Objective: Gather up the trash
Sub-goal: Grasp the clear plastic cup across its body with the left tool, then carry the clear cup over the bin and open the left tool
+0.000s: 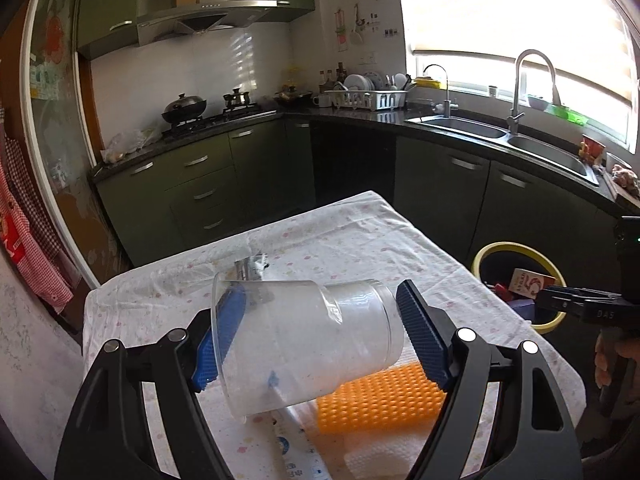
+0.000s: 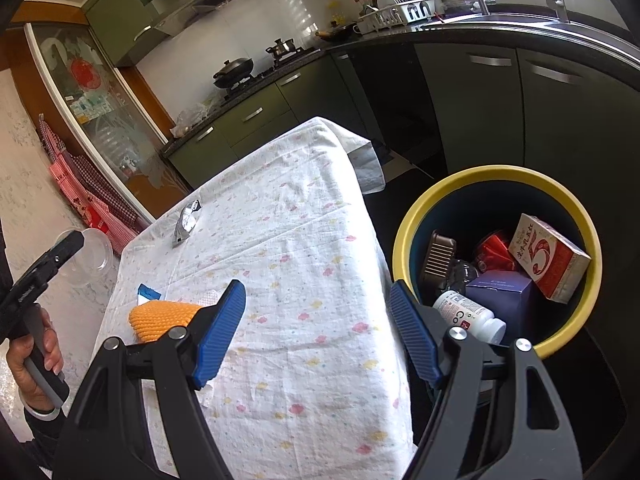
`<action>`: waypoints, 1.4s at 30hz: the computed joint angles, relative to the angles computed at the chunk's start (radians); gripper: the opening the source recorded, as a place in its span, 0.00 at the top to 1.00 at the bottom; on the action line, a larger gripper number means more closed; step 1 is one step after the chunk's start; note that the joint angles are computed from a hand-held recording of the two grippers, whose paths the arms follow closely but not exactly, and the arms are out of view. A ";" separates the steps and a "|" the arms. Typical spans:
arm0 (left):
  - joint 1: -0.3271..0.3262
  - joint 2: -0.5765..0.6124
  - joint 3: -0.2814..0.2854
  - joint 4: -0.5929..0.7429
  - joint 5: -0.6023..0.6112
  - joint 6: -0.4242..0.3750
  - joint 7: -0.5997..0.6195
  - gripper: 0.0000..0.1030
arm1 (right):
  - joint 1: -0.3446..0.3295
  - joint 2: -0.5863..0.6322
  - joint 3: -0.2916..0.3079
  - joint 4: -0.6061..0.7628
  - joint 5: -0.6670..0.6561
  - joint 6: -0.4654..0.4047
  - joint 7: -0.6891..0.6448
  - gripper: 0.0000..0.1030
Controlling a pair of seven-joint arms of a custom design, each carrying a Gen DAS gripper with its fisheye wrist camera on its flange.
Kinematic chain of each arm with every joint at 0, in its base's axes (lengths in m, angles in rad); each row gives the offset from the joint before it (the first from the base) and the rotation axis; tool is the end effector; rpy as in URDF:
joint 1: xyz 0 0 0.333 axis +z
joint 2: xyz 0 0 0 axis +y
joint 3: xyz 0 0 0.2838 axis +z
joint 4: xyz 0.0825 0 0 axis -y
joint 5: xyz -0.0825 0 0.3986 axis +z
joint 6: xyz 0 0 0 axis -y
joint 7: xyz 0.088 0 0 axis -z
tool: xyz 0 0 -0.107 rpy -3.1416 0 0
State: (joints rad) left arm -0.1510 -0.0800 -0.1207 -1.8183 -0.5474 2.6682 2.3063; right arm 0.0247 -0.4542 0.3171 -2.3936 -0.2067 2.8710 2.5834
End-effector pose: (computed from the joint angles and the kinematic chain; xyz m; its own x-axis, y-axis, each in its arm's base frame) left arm 0.5854 -0.1499 0.6395 -0.5633 -0.8223 -0.0801 -0.4045 0.3591 -0.8411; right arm 0.4571 0.1909 0.5498 -0.2174 -0.8636 -0.4548 -0.5639 0.4915 -0.6637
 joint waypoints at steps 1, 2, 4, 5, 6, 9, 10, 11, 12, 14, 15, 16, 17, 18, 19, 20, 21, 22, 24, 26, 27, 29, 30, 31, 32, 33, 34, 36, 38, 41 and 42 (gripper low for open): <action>-0.005 -0.008 -0.002 0.002 -0.016 -0.017 0.013 0.25 | -0.003 -0.016 0.000 -0.015 -0.001 0.007 0.006 0.31; -0.012 -0.014 -0.004 0.006 -0.025 -0.034 0.020 0.25 | -0.011 -0.035 0.004 -0.031 -0.004 0.013 0.014 0.31; -0.025 -0.012 -0.013 0.023 -0.023 -0.060 0.024 0.25 | -0.032 -0.079 0.015 -0.064 -0.008 0.016 0.031 0.31; -0.033 -0.012 -0.019 0.029 -0.019 -0.071 0.027 0.25 | -0.046 -0.108 0.023 -0.085 -0.010 0.015 0.042 0.31; -0.042 -0.007 -0.028 0.038 -0.008 -0.080 0.027 0.25 | -0.058 -0.135 0.030 -0.103 -0.010 0.012 0.050 0.31; -0.072 0.028 -0.060 0.077 0.021 -0.114 0.017 0.25 | -0.106 -0.255 0.052 -0.175 -0.011 -0.028 0.080 0.31; -0.083 0.044 -0.072 0.095 0.023 -0.133 0.012 0.25 | -0.120 -0.290 0.061 -0.194 -0.011 -0.047 0.090 0.31; -0.092 0.066 -0.084 0.118 0.031 -0.149 0.000 0.25 | -0.131 -0.333 0.065 -0.217 -0.011 -0.069 0.099 0.31; -0.103 0.089 -0.100 0.141 0.035 -0.167 -0.010 0.25 | -0.139 -0.372 0.066 -0.239 -0.010 -0.089 0.107 0.31; -0.123 0.139 -0.130 0.184 0.061 -0.179 -0.038 0.25 | -0.145 -0.455 0.058 -0.292 -0.003 -0.129 0.119 0.30; -0.136 0.171 -0.148 0.213 0.080 -0.190 -0.055 0.25 | -0.146 -0.483 0.053 -0.312 0.002 -0.140 0.120 0.30; -0.151 0.211 -0.165 0.249 0.106 -0.201 -0.076 0.25 | -0.146 -0.518 0.045 -0.337 0.007 -0.154 0.122 0.30; -0.160 0.242 -0.177 0.280 0.133 -0.213 -0.098 0.25 | -0.147 -0.541 0.040 -0.354 0.012 -0.165 0.122 0.30; -0.176 0.290 -0.191 0.333 0.169 -0.241 -0.132 0.25 | -0.147 -0.562 0.034 -0.370 0.018 -0.175 0.122 0.30; -0.188 0.331 -0.203 0.376 0.193 -0.263 -0.157 0.25 | -0.145 -0.582 0.027 -0.387 0.024 -0.184 0.120 0.30; -0.207 0.379 -0.212 0.428 0.231 -0.279 -0.187 0.25 | -0.144 -0.598 0.021 -0.402 0.030 -0.189 0.117 0.30; -0.224 0.416 -0.217 0.467 0.269 -0.286 -0.215 0.25 | -0.145 -0.606 0.018 -0.411 0.035 -0.190 0.115 0.30; -0.247 0.465 -0.220 0.522 0.312 -0.299 -0.250 0.25 | -0.144 -0.618 0.013 -0.424 0.040 -0.190 0.113 0.30; -0.284 0.565 -0.227 0.646 0.374 -0.341 -0.294 0.24 | -0.143 -0.628 0.006 -0.442 0.052 -0.183 0.107 0.30; -0.327 0.657 -0.219 0.764 0.434 -0.364 -0.344 0.12 | -0.142 -0.633 -0.001 -0.452 0.063 -0.179 0.097 0.30; -0.344 0.698 -0.216 0.815 0.455 -0.365 -0.366 0.09 | -0.143 -0.633 -0.001 -0.453 0.068 -0.176 0.093 0.30; -0.369 0.748 -0.203 0.883 0.495 -0.363 -0.401 0.08 | -0.141 -0.638 -0.003 -0.461 0.078 -0.171 0.085 0.29; -0.369 0.751 -0.205 0.889 0.499 -0.365 -0.411 0.08 | -0.141 -0.640 -0.004 -0.464 0.082 -0.170 0.080 0.29; -0.355 0.738 -0.215 0.869 0.489 -0.357 -0.408 0.08 | -0.140 -0.644 -0.003 -0.467 0.085 -0.170 0.078 0.29; -0.338 0.707 -0.226 0.822 0.475 -0.334 -0.402 0.06 | -0.141 -0.646 -0.003 -0.469 0.089 -0.167 0.075 0.28; -0.326 0.686 -0.229 0.793 0.472 -0.319 -0.398 0.06 | -0.142 -0.644 -0.001 -0.468 0.092 -0.166 0.074 0.28; -0.310 0.647 -0.233 0.736 0.466 -0.291 -0.393 0.05 | -0.143 -0.644 0.000 -0.469 0.096 -0.163 0.072 0.28; -0.248 0.553 -0.263 0.606 0.410 -0.243 -0.349 0.05 | -0.144 -0.637 0.002 -0.469 0.102 -0.156 0.070 0.28; -0.199 0.469 -0.281 0.500 0.350 -0.210 -0.308 0.05 | -0.140 -0.617 0.003 -0.461 0.108 -0.143 0.063 0.28; -0.128 0.321 -0.289 0.334 0.228 -0.187 -0.225 0.05 | -0.132 -0.587 0.005 -0.440 0.113 -0.135 0.046 0.28; -0.114 0.282 -0.282 0.294 0.185 -0.182 -0.198 0.05 | -0.130 -0.577 0.006 -0.432 0.114 -0.132 0.041 0.28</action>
